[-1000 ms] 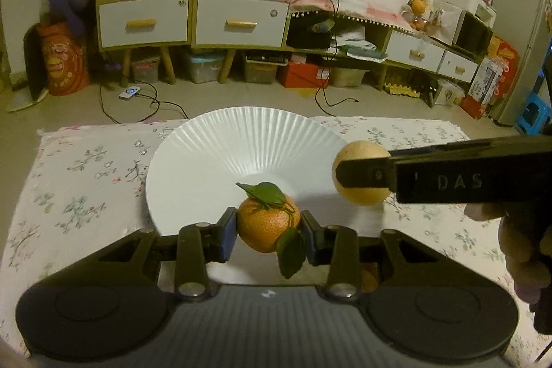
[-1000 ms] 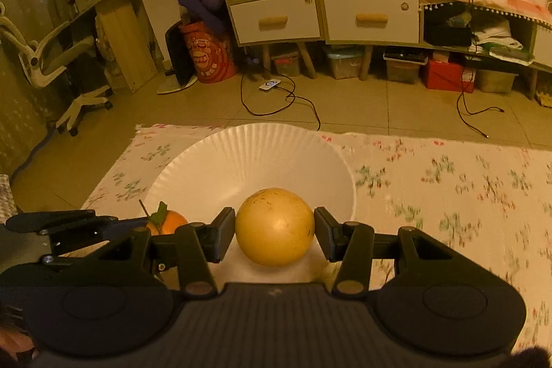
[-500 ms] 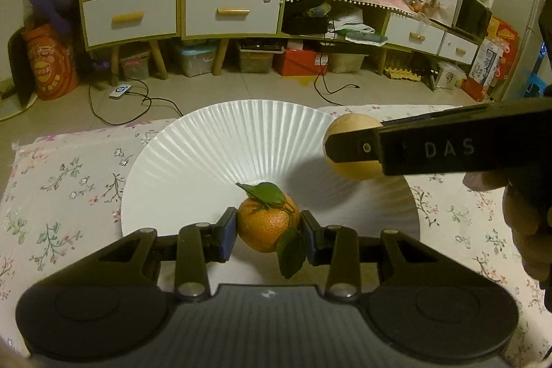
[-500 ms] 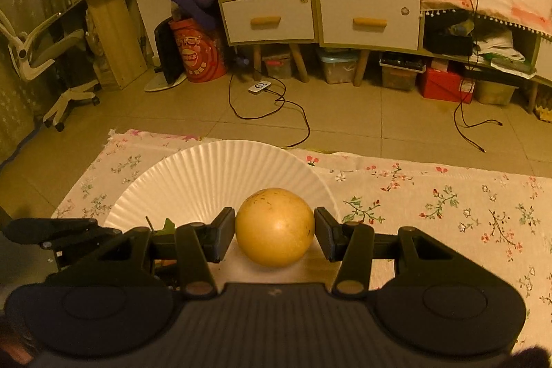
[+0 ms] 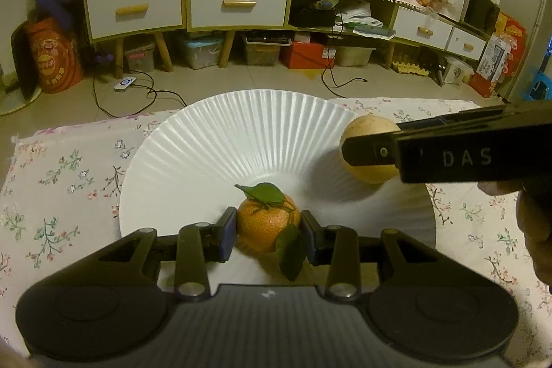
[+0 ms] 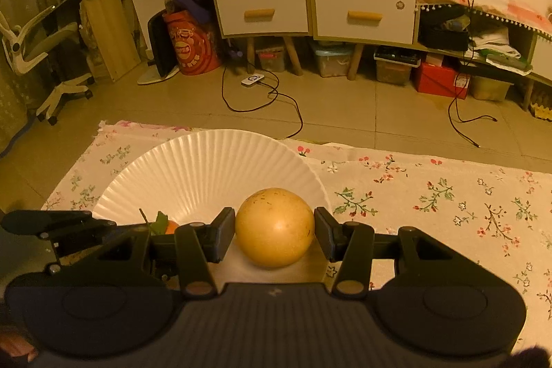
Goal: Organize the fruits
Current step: 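Carry the tangerine and pomelo into the white bowl and open both tools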
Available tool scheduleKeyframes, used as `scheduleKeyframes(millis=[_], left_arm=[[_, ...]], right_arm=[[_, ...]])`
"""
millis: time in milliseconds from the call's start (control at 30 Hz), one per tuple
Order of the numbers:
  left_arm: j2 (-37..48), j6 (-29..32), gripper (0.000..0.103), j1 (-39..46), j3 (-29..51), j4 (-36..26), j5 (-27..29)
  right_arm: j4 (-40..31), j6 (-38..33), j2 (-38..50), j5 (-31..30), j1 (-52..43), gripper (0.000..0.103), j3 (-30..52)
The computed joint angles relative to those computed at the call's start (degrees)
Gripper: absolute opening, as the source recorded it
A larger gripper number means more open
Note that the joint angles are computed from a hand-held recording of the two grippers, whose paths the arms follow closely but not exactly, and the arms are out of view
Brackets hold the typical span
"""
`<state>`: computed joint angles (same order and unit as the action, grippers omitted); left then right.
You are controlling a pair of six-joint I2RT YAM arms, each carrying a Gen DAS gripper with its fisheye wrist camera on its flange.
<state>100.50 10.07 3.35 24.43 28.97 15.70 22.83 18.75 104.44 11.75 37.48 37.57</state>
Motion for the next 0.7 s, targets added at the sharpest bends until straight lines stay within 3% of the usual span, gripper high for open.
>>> scheduleKeyframes(millis=[367,433,467,500,533,633,700], left_arm=[[-0.02,1.14,0.043,-0.91,-0.37,0.73,-1.41],[-0.79,0.95,0.048,-0.78,-0.69,0.51,-1.40],[-1.32,0.79,0.057,-0.83,-0.75,-0.12,-1.47],[-1.76,0.76,0.067,-0.86,-0.84,-0.60,-1.75],[-2.45,0.89,0.070,-0.91,-1.26,-0.65,-2.17],[-5.40,2.64,0.075,-0.35,-2.86,-1.18,-1.33],[-8.15,3.29,0.083,0.12,-4.23,-2.09,-0.91]], right_arm=[[0.02,-1.39,0.78,0.23,0.87,0.047,0.46],[0.38,-1.08,-0.29,-0.24,0.88,0.053,-0.16],[0.06,-0.73,-0.86,-0.38,0.88,0.065,-0.29],[-0.19,-0.20,-1.55,-0.23,0.96,0.069,-0.56],[-0.31,0.34,-2.38,0.09,1.16,0.073,-1.01],[-1.46,0.89,-4.67,-0.08,1.53,0.077,-2.17],[-2.20,1.24,-6.30,1.39,2.41,0.080,-3.13]])
